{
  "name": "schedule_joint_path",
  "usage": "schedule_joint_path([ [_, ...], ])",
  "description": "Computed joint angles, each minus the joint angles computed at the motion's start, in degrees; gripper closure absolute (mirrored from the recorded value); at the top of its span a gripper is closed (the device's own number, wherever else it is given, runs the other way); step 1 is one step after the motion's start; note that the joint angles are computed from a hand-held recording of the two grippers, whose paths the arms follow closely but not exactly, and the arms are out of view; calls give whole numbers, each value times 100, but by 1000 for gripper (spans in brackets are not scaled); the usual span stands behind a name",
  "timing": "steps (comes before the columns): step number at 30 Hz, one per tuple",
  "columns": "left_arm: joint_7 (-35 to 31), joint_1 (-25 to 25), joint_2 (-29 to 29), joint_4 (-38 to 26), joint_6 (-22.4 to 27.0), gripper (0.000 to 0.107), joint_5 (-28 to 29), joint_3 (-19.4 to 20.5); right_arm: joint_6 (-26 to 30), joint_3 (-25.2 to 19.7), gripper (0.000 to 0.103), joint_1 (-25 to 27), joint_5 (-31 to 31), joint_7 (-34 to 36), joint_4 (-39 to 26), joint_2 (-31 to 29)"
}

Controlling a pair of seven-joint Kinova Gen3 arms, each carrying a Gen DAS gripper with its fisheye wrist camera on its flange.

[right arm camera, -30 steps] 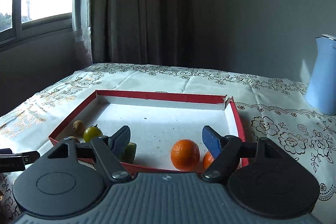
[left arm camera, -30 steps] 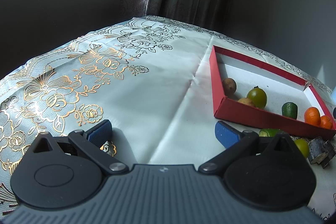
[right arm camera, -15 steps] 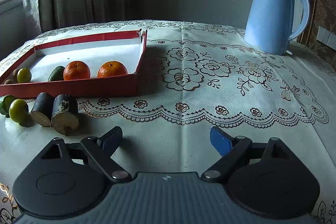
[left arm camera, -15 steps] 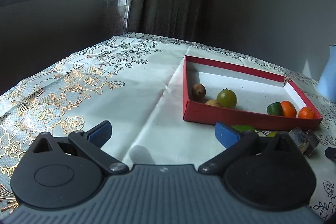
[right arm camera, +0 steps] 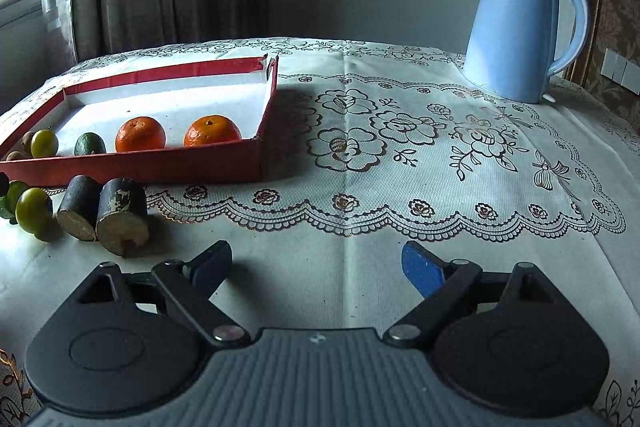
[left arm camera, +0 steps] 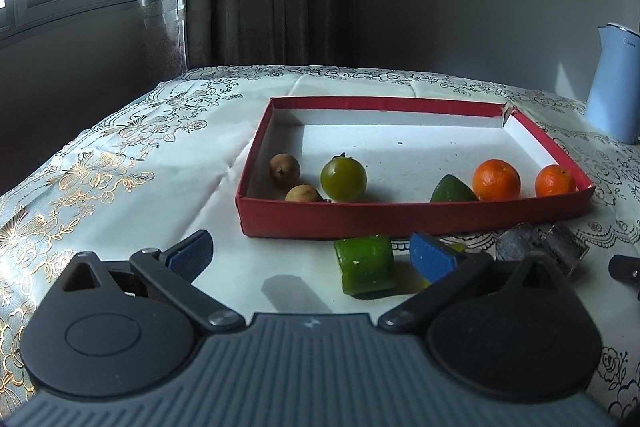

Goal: Organize fruits
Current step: 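Reach the left gripper to the green cucumber piece and close on it, then carry the cucumber piece into the red box and open the left gripper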

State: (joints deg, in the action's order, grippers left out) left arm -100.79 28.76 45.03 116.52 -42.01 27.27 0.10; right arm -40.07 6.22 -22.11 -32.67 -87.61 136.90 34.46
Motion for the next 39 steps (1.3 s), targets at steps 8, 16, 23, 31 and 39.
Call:
schedule_joint_path([
  [8, -80, -123, -8, -271, 731, 19, -15, -24, 20, -85, 10, 191, 244, -182, -10, 10],
  [16, 15, -80, 11, -171, 598, 41, -412, -47, 39, -52, 10, 164, 251, -192, -16, 8],
  [23, 101, -213, 20, -97, 475, 56, -755, 75, 126, 20, 6, 70, 97, -116, -63, 15],
  [31, 161, -296, 21, -24, 367, 73, -1067, 144, 202, 41, 3, 61, 33, -95, -103, 18],
  [39, 141, -230, 22, 56, 199, 80, -969, 123, 209, 44, 3, 59, 38, -106, -104, 16],
])
